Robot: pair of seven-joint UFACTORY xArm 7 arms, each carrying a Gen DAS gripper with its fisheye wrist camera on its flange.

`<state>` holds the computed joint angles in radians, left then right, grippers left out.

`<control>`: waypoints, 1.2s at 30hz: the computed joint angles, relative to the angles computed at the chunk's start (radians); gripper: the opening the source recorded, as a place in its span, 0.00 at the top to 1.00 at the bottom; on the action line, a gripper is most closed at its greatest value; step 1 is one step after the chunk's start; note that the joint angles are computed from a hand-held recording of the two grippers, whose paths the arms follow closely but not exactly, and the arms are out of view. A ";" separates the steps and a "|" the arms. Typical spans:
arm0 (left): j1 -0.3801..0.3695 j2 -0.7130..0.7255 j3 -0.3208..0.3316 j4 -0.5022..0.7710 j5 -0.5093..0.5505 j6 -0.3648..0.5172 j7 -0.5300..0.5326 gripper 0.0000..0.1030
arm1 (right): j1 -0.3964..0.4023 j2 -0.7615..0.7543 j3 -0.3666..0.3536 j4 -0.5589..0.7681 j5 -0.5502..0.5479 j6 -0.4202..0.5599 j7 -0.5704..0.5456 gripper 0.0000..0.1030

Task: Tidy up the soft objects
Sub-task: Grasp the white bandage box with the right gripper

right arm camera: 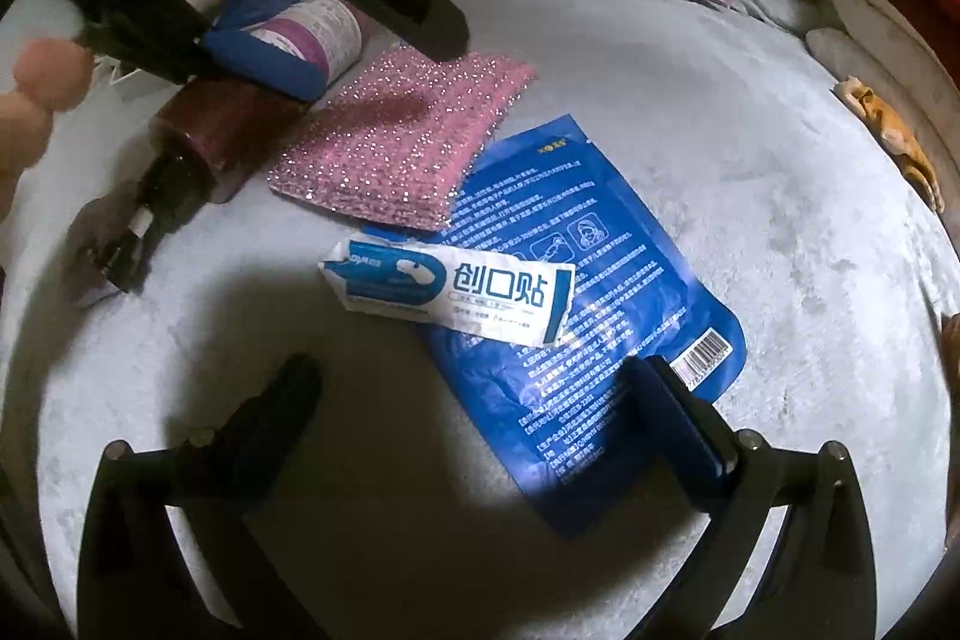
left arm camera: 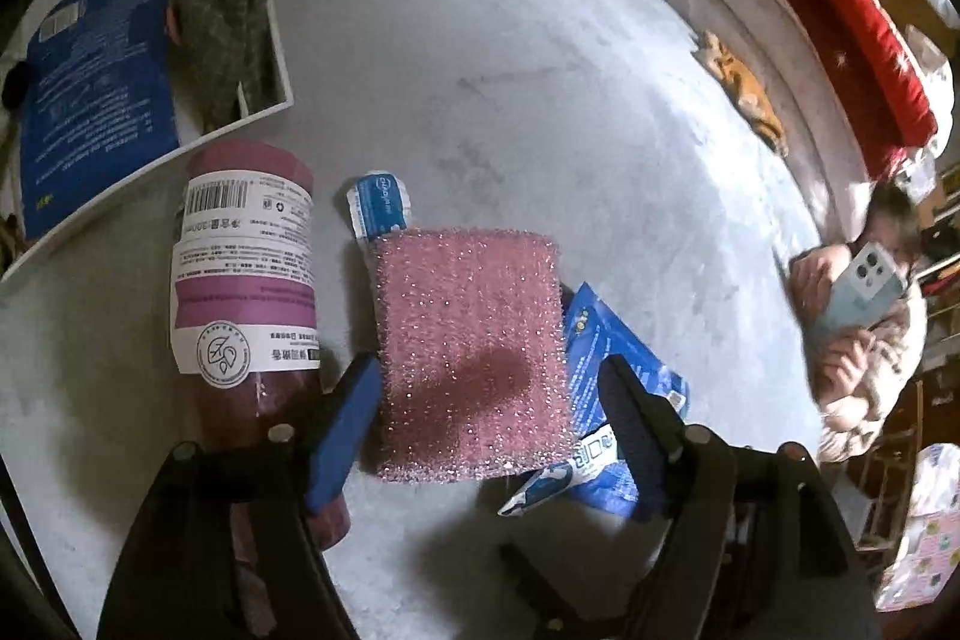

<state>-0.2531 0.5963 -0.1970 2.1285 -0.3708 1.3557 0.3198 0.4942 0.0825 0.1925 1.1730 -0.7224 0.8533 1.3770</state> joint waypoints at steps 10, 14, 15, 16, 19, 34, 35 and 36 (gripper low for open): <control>0.056 0.056 -0.037 0.102 -0.119 0.102 -0.013 0.26 | -0.077 -0.116 0.004 -0.120 0.017 -0.216 0.014 0.11; 0.093 0.069 -0.037 0.130 -0.168 0.106 -0.037 0.26 | -0.078 -0.069 0.023 -0.043 -0.007 -0.127 -0.017 0.13; 0.105 0.073 -0.040 0.138 -0.184 0.105 -0.039 0.26 | -0.075 -0.055 0.021 -0.024 -0.012 -0.109 -0.027 0.13; 0.109 0.074 -0.041 0.141 -0.190 0.103 -0.038 0.26 | -0.070 -0.039 0.018 -0.006 -0.016 -0.095 -0.032 0.13; 0.103 0.092 -0.029 0.178 -0.168 0.110 -0.051 0.26 | -0.060 0.001 0.000 0.028 -0.006 -0.104 -0.036 0.14; 0.082 0.099 -0.028 0.188 -0.117 0.085 -0.067 0.26 | -0.025 0.029 -0.042 0.079 0.025 -0.012 -0.092 0.37; 0.080 0.093 -0.029 0.178 -0.118 0.081 -0.060 0.26 | -0.030 0.018 -0.042 0.063 0.026 -0.034 -0.086 0.39; 0.079 0.087 -0.033 0.169 -0.122 0.079 -0.051 0.26 | -0.035 0.010 -0.041 0.052 0.026 -0.051 -0.083 0.42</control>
<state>-0.1737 0.6834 -0.2299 2.2978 -0.4925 1.4342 0.2690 0.4593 0.0922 0.1515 1.2251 -0.6963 0.8028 1.2942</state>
